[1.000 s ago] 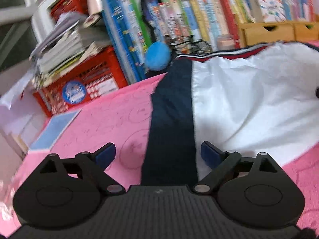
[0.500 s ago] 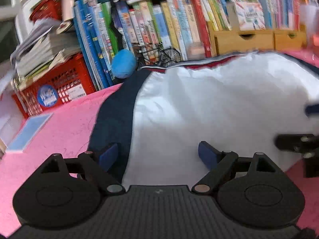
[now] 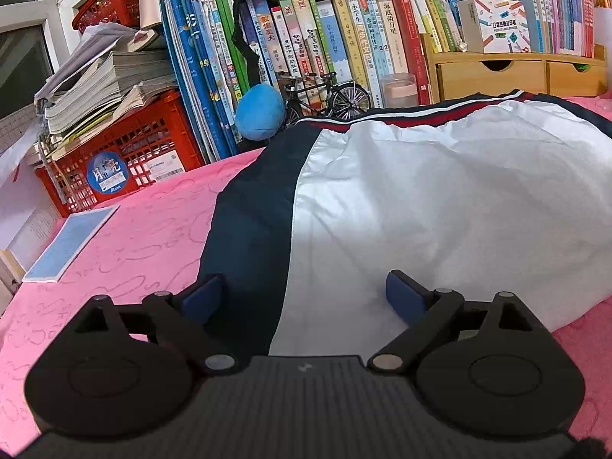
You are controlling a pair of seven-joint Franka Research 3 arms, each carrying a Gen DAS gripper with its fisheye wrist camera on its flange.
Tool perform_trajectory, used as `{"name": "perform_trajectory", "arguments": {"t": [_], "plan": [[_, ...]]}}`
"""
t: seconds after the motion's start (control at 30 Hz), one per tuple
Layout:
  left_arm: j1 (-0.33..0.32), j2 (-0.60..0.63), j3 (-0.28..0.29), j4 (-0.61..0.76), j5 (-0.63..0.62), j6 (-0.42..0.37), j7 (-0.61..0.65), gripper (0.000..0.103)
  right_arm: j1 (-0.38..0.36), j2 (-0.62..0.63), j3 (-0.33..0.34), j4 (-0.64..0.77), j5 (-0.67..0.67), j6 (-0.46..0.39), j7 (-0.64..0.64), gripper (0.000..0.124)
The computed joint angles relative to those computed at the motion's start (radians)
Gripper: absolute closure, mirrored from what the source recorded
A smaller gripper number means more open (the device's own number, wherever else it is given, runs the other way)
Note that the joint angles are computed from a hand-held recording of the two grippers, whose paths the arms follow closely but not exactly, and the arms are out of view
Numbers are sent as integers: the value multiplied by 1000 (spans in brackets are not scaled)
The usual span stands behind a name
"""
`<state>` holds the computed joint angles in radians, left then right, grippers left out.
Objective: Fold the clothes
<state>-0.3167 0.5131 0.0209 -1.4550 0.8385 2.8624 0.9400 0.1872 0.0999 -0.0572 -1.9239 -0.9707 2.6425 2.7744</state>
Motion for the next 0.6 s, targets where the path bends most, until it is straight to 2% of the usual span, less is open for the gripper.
{"name": "perform_trajectory", "arguments": {"t": [0.03,0.1,0.17,0.2,0.23,0.37,0.47,0.6], "plan": [[-4,0,4,0,5,-1,-4,7,2,0,-1,-1,-13,8,15,21],[-8,0,9,2,15,-1,-10,7,-2,-4,-4,-14,-43,78,49,21],[-8,1,9,3,17,-3,-14,7,-18,14,7,-11,54,163,-90,21],[-9,2,9,3,18,-5,-17,6,-20,30,17,6,139,154,-194,21],[-9,2,9,4,19,-6,-20,5,-14,39,12,15,168,152,-229,21],[0,-1,1,0,11,-3,-19,4,13,31,-19,-1,195,176,-236,21],[55,-23,-58,-33,-76,29,54,16,21,22,-27,-13,195,180,-234,21],[105,-63,-127,-92,-201,130,152,17,19,17,-29,-22,199,189,-241,21]]}}
